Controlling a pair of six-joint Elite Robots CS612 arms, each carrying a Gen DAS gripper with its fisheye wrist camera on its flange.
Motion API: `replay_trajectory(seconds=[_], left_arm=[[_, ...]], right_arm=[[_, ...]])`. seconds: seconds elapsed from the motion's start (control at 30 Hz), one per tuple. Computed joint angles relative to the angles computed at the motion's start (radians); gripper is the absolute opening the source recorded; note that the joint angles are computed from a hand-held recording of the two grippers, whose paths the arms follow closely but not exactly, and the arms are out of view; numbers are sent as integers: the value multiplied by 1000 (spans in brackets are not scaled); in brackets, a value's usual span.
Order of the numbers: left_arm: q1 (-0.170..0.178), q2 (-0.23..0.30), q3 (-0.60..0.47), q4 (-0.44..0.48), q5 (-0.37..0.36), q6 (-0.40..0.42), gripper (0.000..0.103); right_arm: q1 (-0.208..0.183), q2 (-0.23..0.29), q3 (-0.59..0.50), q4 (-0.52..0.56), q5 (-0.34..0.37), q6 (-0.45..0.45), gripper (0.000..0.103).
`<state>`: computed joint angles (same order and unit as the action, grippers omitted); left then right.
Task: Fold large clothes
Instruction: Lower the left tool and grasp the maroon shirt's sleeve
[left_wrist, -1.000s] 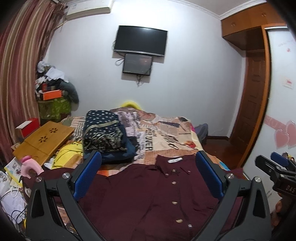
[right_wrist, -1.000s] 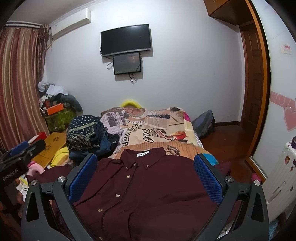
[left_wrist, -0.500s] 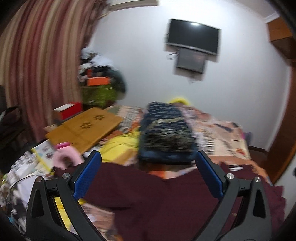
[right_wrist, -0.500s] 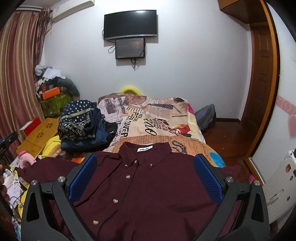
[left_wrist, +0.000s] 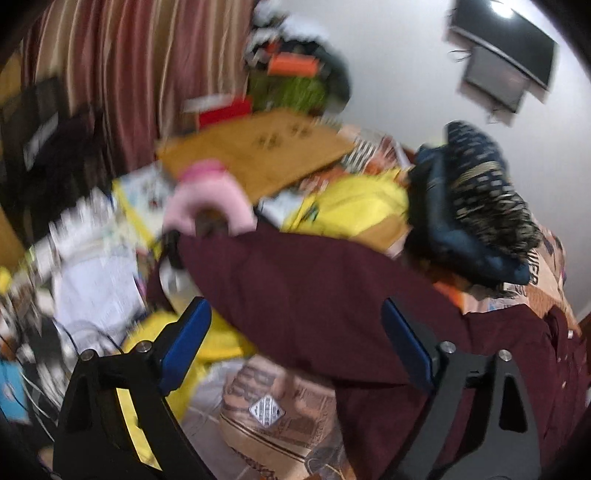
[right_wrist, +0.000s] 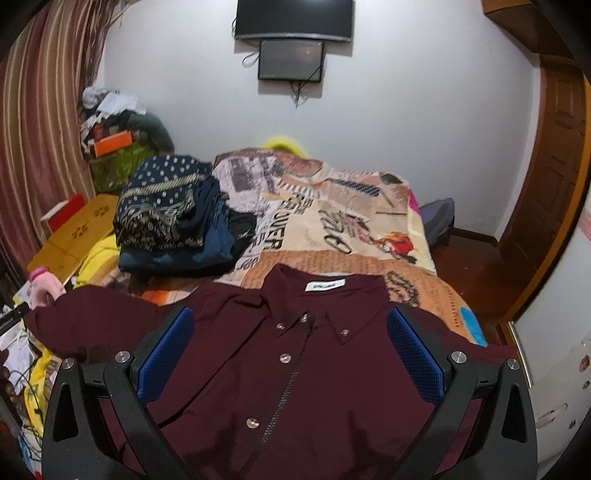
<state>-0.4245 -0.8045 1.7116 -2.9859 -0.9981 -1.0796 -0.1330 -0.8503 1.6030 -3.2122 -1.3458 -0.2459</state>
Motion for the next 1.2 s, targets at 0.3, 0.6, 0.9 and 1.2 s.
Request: replay_trajectory(seconds=[0.3,0.6,0.9,1.2], left_arm=[[115,90,25,-223,-313,-235,78],[157,130,11,-290,-325,-319,60],[152,98,-49,-70,-174,-184,13],[126,55,-105,-72,-22,-18,7]], right_arm=[[10,16,-39,69,-39,-11,103],[16,18,-49,82,-61,-9,103],[13,19,-47,74,-57,-7,103],[-6,13,-35,65,-51,17,103]])
